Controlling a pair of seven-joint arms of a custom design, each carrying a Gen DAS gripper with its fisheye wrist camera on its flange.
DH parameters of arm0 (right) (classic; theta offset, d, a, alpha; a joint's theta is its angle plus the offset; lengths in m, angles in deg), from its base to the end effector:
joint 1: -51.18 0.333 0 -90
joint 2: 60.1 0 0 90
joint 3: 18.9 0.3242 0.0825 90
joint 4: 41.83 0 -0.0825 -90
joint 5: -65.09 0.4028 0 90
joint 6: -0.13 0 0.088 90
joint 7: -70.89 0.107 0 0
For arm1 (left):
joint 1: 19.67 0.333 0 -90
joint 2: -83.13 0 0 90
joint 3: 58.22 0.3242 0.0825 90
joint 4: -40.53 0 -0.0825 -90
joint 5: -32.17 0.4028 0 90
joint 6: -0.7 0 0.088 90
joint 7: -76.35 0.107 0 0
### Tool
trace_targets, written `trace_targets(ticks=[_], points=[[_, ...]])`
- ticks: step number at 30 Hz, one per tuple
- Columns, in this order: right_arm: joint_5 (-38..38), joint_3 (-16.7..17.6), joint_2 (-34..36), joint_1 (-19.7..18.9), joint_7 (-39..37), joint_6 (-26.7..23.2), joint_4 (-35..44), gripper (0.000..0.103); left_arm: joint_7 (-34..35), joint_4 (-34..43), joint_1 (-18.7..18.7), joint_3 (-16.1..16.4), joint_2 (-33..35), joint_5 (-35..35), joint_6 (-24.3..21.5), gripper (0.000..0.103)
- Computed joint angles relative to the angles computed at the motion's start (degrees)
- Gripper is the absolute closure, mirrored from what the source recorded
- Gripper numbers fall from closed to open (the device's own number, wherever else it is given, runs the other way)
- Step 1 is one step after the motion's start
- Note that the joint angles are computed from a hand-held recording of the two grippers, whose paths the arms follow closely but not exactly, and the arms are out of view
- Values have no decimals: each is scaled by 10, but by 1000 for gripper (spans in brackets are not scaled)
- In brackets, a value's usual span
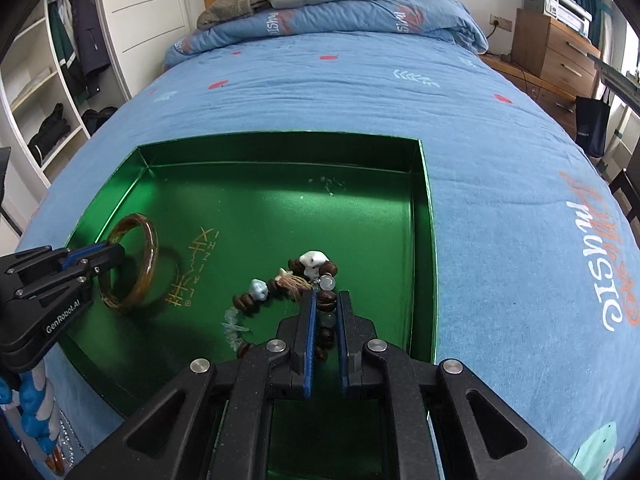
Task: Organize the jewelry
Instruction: 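Carry both into the green tray and open both tools to release them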
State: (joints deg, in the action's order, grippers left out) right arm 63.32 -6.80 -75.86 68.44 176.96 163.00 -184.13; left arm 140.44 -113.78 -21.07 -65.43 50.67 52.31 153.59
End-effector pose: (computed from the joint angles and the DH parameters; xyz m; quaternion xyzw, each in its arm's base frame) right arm 0.4327 0.2489 0.4566 -0.7563 0.5758 -0.1513 0.2712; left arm 0.4054 -0.0721 0.4581 -0.6858 0.6641 -0.1554 0.2541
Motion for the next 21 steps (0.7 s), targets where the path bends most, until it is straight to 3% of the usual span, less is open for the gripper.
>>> trace_targets(ticks=[4,7,13,21], points=[[-5,2,-4,1,-1,-17,4,90,6,2,-4,4,0,-6,-6,94],[-5,2,-11,3,-2,-25,3,77,18,8,-9,10,3,-15,-13,94],[7,1,-68,8,-7,-29,-23,76,42,4,-21,24,-19,-44,-31,94],[50,6,-234,20,-15,-64,-79,72,65,-30,-32,26,-202,-60,-94,94]])
